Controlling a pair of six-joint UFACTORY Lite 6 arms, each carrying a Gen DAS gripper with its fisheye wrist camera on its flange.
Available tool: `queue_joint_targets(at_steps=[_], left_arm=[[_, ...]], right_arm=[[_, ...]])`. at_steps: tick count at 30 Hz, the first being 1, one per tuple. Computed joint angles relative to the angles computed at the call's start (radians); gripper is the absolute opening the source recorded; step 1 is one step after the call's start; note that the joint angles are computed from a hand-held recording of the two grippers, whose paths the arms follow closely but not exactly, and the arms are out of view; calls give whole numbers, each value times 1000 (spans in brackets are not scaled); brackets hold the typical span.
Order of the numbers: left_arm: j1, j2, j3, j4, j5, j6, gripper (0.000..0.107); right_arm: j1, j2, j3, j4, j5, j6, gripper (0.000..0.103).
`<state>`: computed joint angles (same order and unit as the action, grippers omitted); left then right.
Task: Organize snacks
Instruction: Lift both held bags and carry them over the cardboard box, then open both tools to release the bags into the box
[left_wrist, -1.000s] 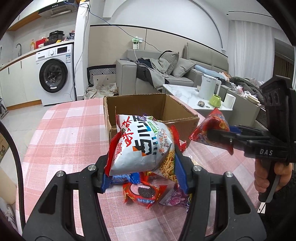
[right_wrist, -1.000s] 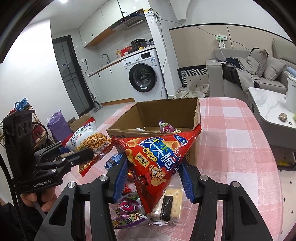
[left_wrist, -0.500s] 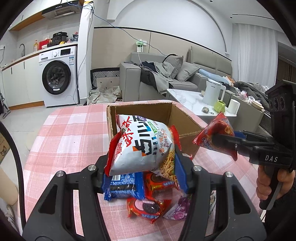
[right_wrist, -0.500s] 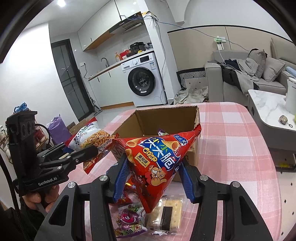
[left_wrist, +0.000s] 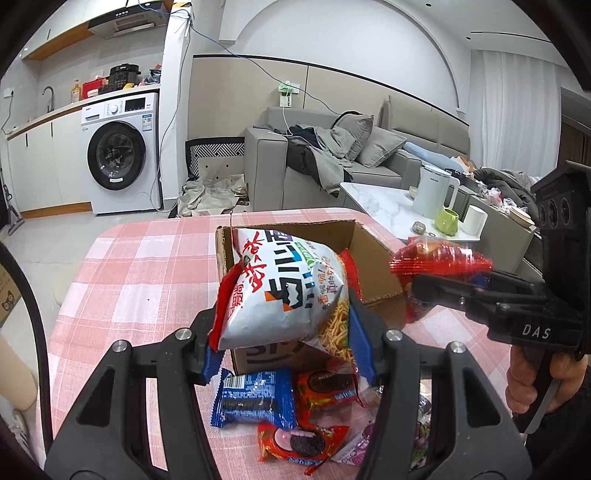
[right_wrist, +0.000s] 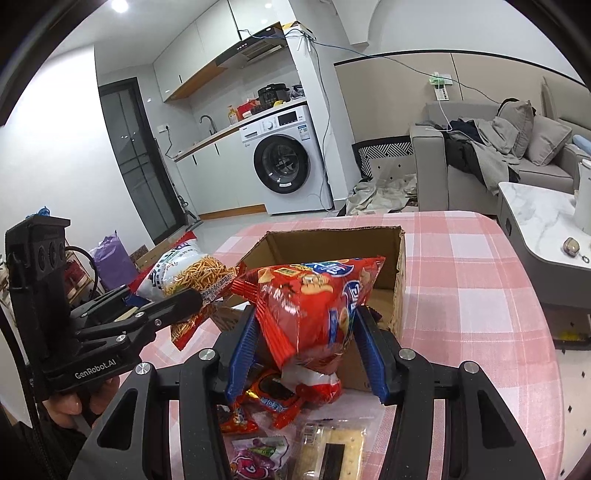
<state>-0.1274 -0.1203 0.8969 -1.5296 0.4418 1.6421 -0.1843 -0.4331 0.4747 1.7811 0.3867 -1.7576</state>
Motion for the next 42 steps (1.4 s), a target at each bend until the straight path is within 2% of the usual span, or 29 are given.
queue_joint_targets(at_steps=[8, 13, 19, 28, 31, 33, 34, 35, 36, 38, 39, 41, 42], left_arm=[[-17, 91, 63, -43, -19, 33, 53], [-45, 153, 107, -56, -52, 42, 54], [-65, 213, 163, -73, -59, 61, 54], [-113, 342, 313, -47, -88, 2, 54], [-135, 395, 386, 59, -122, -111, 55], [-140, 414, 411, 115, -122, -175, 60], [-140, 415, 411, 120, -118, -182, 67], [-136, 414, 411, 123, -115, -185, 77], [-133, 405, 398, 89, -113, -150, 82], [-128, 383, 372, 46, -107, -96, 84], [-124, 372, 361, 59, -101, -96, 85], [-129, 341, 330, 83, -113, -108, 87], [-132, 321, 308, 82, -122, -100, 89]], right_arm=[[13, 97, 71, 50, -20, -51, 46], [71, 194, 132, 155, -95, -153, 43], [91, 192, 113, 265, -109, -274, 43], [42, 124, 74, 157, -105, -191, 43], [19, 109, 56, 137, -97, -176, 47], [1, 100, 40, 120, -83, -165, 50], [-8, 93, 30, 112, -78, -159, 52], [-18, 85, 19, 94, -72, -145, 56], [-28, 79, 10, 86, -62, -141, 60], [-53, 50, -20, 73, -36, -129, 75], [-65, 41, -30, 64, -26, -122, 78], [-87, 20, -51, 22, -9, -80, 96], [-96, 6, -61, -15, -3, -46, 100]])
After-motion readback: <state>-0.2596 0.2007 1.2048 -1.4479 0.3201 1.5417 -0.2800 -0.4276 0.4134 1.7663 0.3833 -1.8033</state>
